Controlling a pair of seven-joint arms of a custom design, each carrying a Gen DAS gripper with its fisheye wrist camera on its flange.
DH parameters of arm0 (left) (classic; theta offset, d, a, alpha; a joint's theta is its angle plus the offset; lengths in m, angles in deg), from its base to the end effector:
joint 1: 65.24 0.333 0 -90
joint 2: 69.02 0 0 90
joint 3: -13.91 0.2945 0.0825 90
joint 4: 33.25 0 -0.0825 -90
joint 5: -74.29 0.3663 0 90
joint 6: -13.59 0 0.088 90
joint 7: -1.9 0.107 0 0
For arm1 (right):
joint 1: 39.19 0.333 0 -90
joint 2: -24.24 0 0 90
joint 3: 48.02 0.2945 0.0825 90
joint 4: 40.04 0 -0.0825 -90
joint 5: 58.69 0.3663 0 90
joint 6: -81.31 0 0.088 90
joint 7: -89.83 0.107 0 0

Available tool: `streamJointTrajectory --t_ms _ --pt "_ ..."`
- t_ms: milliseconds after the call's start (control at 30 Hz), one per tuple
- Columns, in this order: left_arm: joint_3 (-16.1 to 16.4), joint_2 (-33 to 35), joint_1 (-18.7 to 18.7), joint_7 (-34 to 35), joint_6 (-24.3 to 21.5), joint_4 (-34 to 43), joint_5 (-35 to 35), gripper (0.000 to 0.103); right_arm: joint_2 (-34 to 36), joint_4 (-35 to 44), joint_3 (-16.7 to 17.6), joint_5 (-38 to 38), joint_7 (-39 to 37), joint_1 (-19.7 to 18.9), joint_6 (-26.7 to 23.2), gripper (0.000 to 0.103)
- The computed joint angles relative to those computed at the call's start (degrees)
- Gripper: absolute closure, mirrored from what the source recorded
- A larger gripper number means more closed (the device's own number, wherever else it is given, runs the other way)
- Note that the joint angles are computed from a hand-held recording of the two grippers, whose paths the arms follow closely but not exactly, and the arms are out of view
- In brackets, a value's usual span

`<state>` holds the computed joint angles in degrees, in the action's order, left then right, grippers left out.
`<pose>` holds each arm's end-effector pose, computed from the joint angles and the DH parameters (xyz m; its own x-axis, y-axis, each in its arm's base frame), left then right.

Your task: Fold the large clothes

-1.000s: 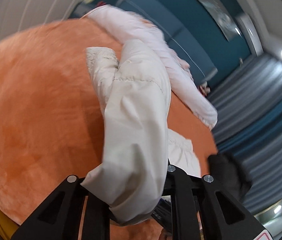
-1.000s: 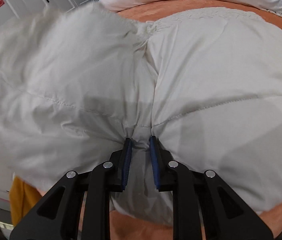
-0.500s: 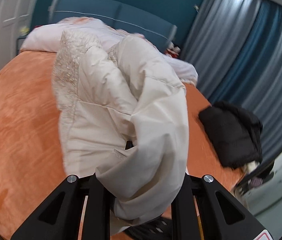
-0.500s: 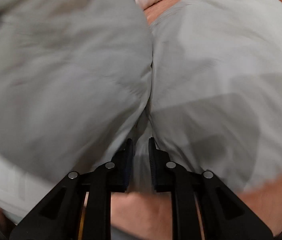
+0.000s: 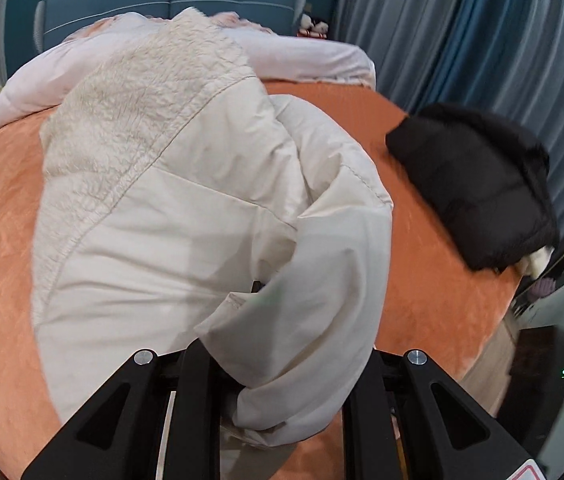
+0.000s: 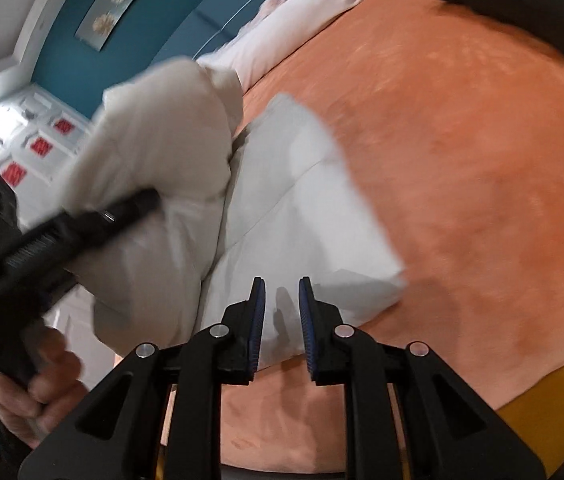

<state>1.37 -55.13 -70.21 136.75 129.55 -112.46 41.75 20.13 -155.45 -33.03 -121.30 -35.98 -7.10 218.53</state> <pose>0.6092 -0.2054 0.6111 -0.8222 -0.5361 0.1913 -0.5215 0.5746 -0.6307 0.3846 0.4076 0.5215 -0.4650 -0.5307 -0.7086 -0.2897 0.8475 -0.4447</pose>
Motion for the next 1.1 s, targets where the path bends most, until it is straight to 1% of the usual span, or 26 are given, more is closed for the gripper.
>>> streamJointTrajectory --t_ms 33,67,100,167,233,333,367,400,467,500,533,567,633,700,767,800,833,867,900,933,967,1000,1033,1067,1100 --pt "-0.1 -0.1 -0.5 0.0 0.8 -0.7 0.7 0.090 -0.1 -0.2 0.1 -0.5 1.1 0.0 -0.5 0.086" --pt "-0.2 -0.2 -0.9 -0.1 1.7 -1.6 1.2 0.090 -0.4 -0.4 0.3 -0.2 1.9 0.5 -2.3 0.086" --pt "-0.3 -0.5 -1.5 0.1 3.0 -2.9 1.8 0.090 0.9 1.4 0.3 -0.3 1.0 -0.1 -1.6 0.086" --pt "-0.6 -1.0 -2.4 0.8 5.5 -5.2 3.0 0.090 0.2 0.7 1.0 -0.2 2.4 1.1 -3.9 0.086" --pt "-0.8 -1.6 -3.3 1.1 7.6 -7.4 3.8 0.090 -1.1 -0.9 1.1 -0.5 4.1 1.3 -3.9 0.086" --pt "-1.0 -2.6 -4.1 2.7 11.4 -11.2 4.3 0.090 -1.2 -1.3 0.6 -1.7 5.7 0.5 -2.9 0.086" --pt "-1.1 -2.8 -4.3 3.2 12.3 -12.0 4.4 0.090 -3.1 -3.2 0.8 -1.7 6.6 0.6 -3.1 0.086" --pt "-1.1 -2.9 -4.4 4.0 13.2 -12.7 4.2 0.090 -3.6 -3.2 1.1 -1.7 6.7 0.5 -3.9 0.086" --pt "-1.2 -3.2 -4.5 5.5 14.8 -14.1 3.6 0.090 -4.5 -2.0 1.7 -0.7 3.6 0.3 -6.6 0.085" --pt "-1.3 -3.6 -4.4 6.7 15.8 -15.3 3.1 0.090 -6.1 -2.6 2.3 -0.5 2.9 0.4 -7.9 0.085" --pt "-1.3 -3.8 -4.5 7.4 16.5 -16.0 2.8 0.090 -6.8 -2.3 2.3 -1.2 2.0 -0.2 -8.0 0.083" --pt "-1.3 -4.1 -4.5 8.3 17.2 -16.9 2.3 0.090 -7.7 -2.3 2.0 -2.1 1.2 -1.0 -6.8 0.083" --pt "-1.2 -4.5 -4.3 9.6 18.2 -18.0 1.4 0.090 -8.8 -1.2 -0.2 -2.0 -4.7 -3.3 -1.4 0.083" --pt "-1.1 -4.9 -4.5 9.8 19.0 -19.0 1.2 0.090 -7.0 2.6 -3.1 1.9 -16.7 -5.6 4.3 0.083" --pt "-1.0 -5.3 -4.7 9.9 19.5 -19.5 1.4 0.090 -3.0 7.6 -5.5 9.8 -31.5 -7.0 8.5 0.080" --pt "-1.1 -5.5 -4.9 9.8 19.9 -20.0 1.6 0.090 0.1 10.8 -7.0 16.3 -40.9 -7.6 11.4 0.071" --pt "-1.0 -5.7 -4.9 9.9 20.0 -20.1 1.7 0.090 2.3 13.1 -7.4 20.3 -46.3 -8.2 12.1 0.068" --pt "-1.0 -5.8 -5.0 9.8 20.3 -20.4 1.9 0.090 4.5 15.5 -7.8 24.2 -51.2 -8.8 12.2 0.068" --pt "-1.0 -5.8 -5.1 9.9 20.5 -20.5 1.9 0.090 7.5 18.4 -7.6 29.7 -57.3 -10.2 12.5 0.068" --pt "-1.0 -5.9 -5.1 9.9 20.8 -20.6 1.9 0.090 8.8 19.7 -8.6 31.9 -59.5 -9.7 11.9 0.068" --pt "-1.0 -6.1 -5.2 10.2 21.4 -21.1 1.7 0.090 10.7 21.4 -8.9 34.8 -61.9 -10.2 11.3 0.070" --pt "-1.1 -6.4 -5.3 10.9 22.7 -21.9 1.5 0.090 11.9 22.2 -9.3 36.3 -62.8 -10.3 10.6 0.076" --pt "-1.3 -6.8 -5.5 11.9 24.1 -22.9 1.2 0.089 12.5 22.2 -9.8 37.4 -62.7 -10.4 10.1 0.080" --pt "-1.4 -7.1 -5.6 12.7 25.1 -23.7 0.8 0.089 12.6 20.9 -10.1 39.1 -63.0 -10.8 11.4 0.081" --pt "-1.5 -7.5 -5.8 13.9 26.4 -24.6 0.3 0.089 12.9 19.1 -10.3 42.0 -63.5 -11.6 13.6 0.086"
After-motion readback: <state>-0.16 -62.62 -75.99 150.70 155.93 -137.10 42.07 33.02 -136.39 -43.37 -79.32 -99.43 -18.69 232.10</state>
